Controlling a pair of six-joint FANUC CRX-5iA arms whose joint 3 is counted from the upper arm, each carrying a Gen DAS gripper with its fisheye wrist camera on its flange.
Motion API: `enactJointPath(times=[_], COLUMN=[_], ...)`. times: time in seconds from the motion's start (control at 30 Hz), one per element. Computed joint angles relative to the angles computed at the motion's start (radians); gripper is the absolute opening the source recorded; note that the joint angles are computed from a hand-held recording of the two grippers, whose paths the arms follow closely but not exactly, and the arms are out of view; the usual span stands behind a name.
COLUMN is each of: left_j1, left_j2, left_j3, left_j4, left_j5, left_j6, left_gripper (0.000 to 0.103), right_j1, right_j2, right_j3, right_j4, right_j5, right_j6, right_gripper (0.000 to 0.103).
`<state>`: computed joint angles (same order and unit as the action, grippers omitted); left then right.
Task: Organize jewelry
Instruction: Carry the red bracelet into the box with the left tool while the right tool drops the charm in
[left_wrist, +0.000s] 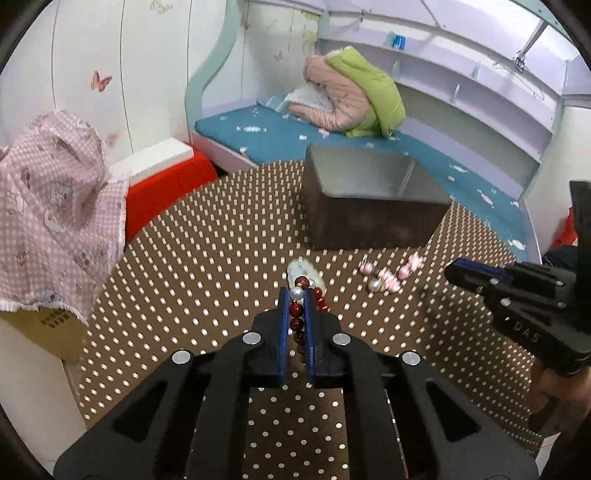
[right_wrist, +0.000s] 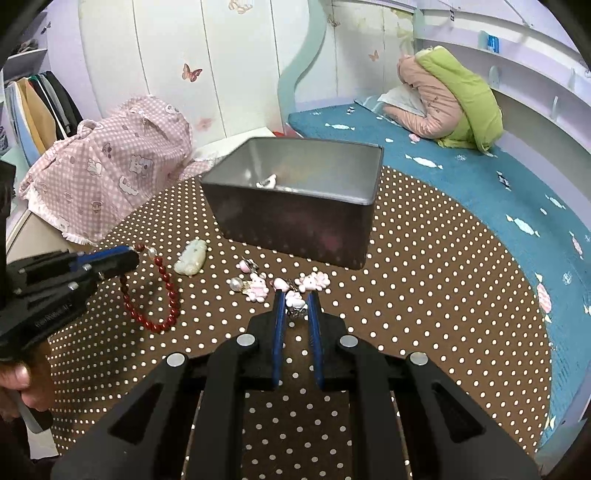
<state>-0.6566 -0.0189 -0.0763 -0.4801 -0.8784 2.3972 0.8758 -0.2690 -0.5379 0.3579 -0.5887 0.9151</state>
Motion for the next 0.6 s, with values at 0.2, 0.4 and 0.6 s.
enactJointPath(times=[0.2, 0.4, 0.6], left_j1=[-0.024, -0.034, -0.026], left_j2=[-0.034, -0.045, -0.044], left_j3=[0.043, 0.105, 0.177], left_j4=[-0.056, -0.104, -0.132], left_j5=[-0.012, 0.003, 0.032], left_j6=[-0.014, -0.041, -0.074], left_gripper=[0.008, 0.008, 0.008], right_j1=[0.017, 0.012, -0.011], right_j2=[-0.034, -0.052, -0.028], right_j3=[0.011, 0.050, 0.111], right_j4=[0.034, 0.126, 0.197], right_j5=[-0.002, 0.016, 0.034], right_j6=[-0.002, -0.005, 0.004], right_gripper=[0.011, 0.011, 0.011])
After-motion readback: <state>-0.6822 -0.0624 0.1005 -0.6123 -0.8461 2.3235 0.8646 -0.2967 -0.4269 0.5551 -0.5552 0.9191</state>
